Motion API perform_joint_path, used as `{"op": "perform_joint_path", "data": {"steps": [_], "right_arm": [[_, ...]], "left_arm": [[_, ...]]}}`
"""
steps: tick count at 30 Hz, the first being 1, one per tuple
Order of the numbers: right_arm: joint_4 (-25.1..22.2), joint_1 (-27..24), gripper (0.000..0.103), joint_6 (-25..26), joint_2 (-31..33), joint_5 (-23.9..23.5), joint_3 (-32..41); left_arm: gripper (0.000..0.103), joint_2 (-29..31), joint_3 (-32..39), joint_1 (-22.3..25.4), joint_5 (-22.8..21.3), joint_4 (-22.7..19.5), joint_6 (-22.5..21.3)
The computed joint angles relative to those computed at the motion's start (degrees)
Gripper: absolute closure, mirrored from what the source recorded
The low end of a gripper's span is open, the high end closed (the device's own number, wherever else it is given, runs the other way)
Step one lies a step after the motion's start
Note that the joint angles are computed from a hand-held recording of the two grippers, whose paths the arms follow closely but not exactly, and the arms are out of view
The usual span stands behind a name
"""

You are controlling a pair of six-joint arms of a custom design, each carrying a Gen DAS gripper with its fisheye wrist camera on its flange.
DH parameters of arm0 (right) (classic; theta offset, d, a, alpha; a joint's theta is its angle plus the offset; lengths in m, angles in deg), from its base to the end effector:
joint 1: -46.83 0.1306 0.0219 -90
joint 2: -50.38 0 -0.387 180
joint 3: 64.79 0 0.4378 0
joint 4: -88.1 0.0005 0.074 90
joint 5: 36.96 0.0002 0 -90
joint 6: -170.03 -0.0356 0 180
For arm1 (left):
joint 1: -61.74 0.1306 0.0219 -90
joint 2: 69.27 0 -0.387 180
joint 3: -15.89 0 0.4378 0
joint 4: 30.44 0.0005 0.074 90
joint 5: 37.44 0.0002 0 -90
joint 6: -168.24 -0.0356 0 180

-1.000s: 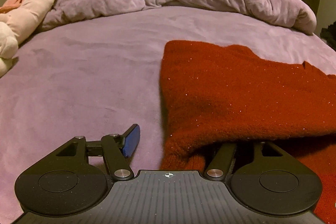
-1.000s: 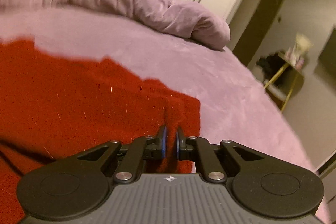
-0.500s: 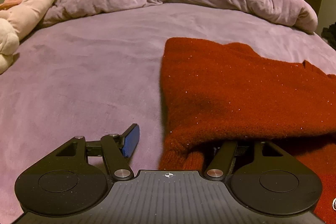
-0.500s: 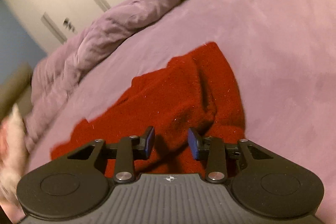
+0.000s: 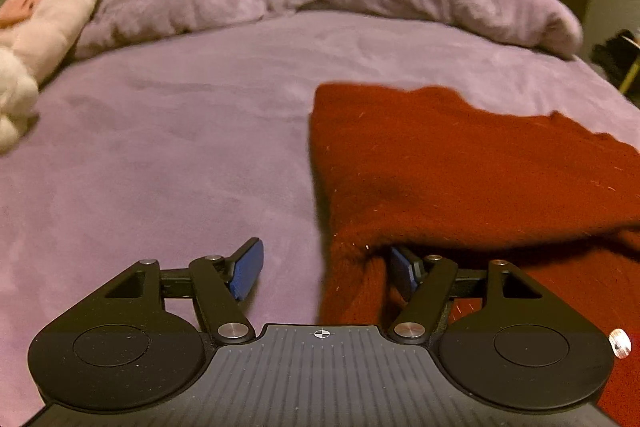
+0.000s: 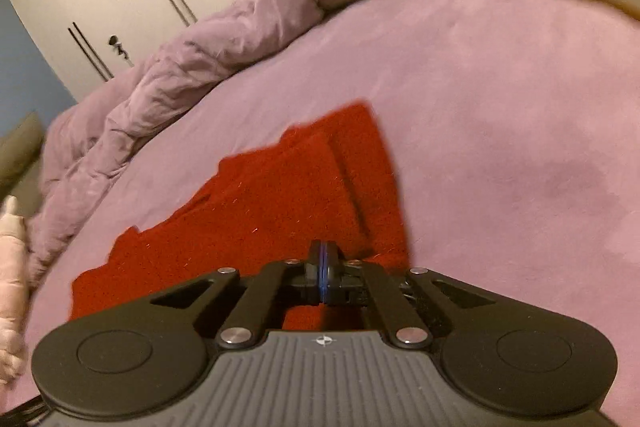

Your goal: Fold small clothes

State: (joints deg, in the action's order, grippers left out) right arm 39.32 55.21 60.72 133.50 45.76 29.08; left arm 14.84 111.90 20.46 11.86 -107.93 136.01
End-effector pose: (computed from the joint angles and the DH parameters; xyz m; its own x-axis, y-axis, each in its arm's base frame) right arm 0.4858 0.0756 0.5290 -0.6557 0.2350 -0.7176 -0.0281 0.9421 0.3341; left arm 0.3548 -0.2812 0.5138 -0.6167 -0.3119 -0.7227 -0.4201 0.9069 -0.0329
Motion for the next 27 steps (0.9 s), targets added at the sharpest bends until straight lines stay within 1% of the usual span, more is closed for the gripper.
{"op": "perform_joint_path", "data": {"steps": [1,2,3,4,6,8,9,11,12,13,14,15,17,18,19,20,21,22,23,25,26,27], "right_arm": [[2.6,0.8,0.097,2.2,-1.1,2.9,-0.7],[3.9,1.4,0.097,4.8,-1.1,3.0,-0.3],[3.3,1.9,0.097,6.7,-0.2,2.5,1.1],[2.0,2.9,0.097,8.4,1.2,2.0,3.0],[-0.9,5.2,0.097,12.1,4.5,1.3,6.6],[-0.7,7.5,0.097,16.4,6.6,2.9,7.8],[-0.4,8.4,0.097,18.2,7.2,4.4,7.7],[-1.5,9.2,0.097,21.7,8.5,7.3,7.6],[-1.8,9.3,0.099,23.7,8.6,8.8,6.9],[0.4,8.9,0.102,26.7,7.6,9.4,4.6],[2.5,8.6,0.103,29.2,6.8,9.9,2.8],[3.5,8.2,0.103,30.6,6.8,9.7,2.2],[4.0,7.6,0.103,30.7,8.0,9.1,3.2],[4.5,8.1,0.103,31.2,8.8,10.5,3.9],[5.6,8.4,0.103,32.2,9.5,11.7,4.1],[6.1,8.5,0.103,32.6,10.5,12.2,4.9],[6.3,8.6,0.103,31.8,11.5,11.8,5.9],[5.9,8.1,0.103,30.7,11.5,10.3,6.1],[5.1,7.3,0.103,29.0,11.5,8.0,6.6],[2.9,5.8,0.103,24.6,10.3,4.0,7.1],[1.7,5.4,0.103,22.6,9.0,2.5,6.7],[1.2,5.2,0.094,21.2,6.9,0.8,5.2]], "left_arm": [[0.03,-0.3,0.5,-0.6,-1.4,-0.5,-0.2],[0.031,-0.4,1.3,-0.8,-2.9,-0.4,-0.1],[0.031,-0.1,2.2,-0.7,-4.1,0.1,-0.2],[0.031,0.4,3.1,-0.1,-4.3,1.8,-1.5],[0.031,2.3,5.1,1.5,-3.1,5.4,-4.4],[0.031,4.6,6.2,3.1,-1.0,9.6,-7.2],[0.032,6.3,7.1,3.9,0.5,9.9,-7.8],[0.036,10.2,9.3,4.7,3.2,7.6,-7.9],[0.037,11.5,9.5,5.0,4.8,7.4,-9.0],[0.034,12.3,9.1,5.0,4.6,8.0,-9.6],[0.031,12.3,8.3,4.9,3.4,9.0,-10.0],[0.028,12.6,8.1,5.2,2.9,9.6,-10.4],[0.024,13.2,8.5,6.3,4.2,10.1,-10.3],[0.022,13.7,9.1,6.8,4.3,10.0,-10.9],[0.017,14.5,9.8,7.1,3.5,9.7,-12.5],[0.015,15.0,10.2,7.1,2.4,9.4,-13.9],[0.013,15.5,10.5,7.0,1.3,9.2,-15.0],[0.014,15.6,10.7,7.1,1.4,9.1,-14.8],[0.014,15.1,10.6,6.9,1.4,8.8,-13.4],[0.022,13.6,9.7,5.9,1.2,8.8,-10.7],[0.022,12.6,8.8,5.2,1.1,9.5,-9.9],[0.022,11.7,7.8,4.3,0.9,10.3,-9.4]]}}
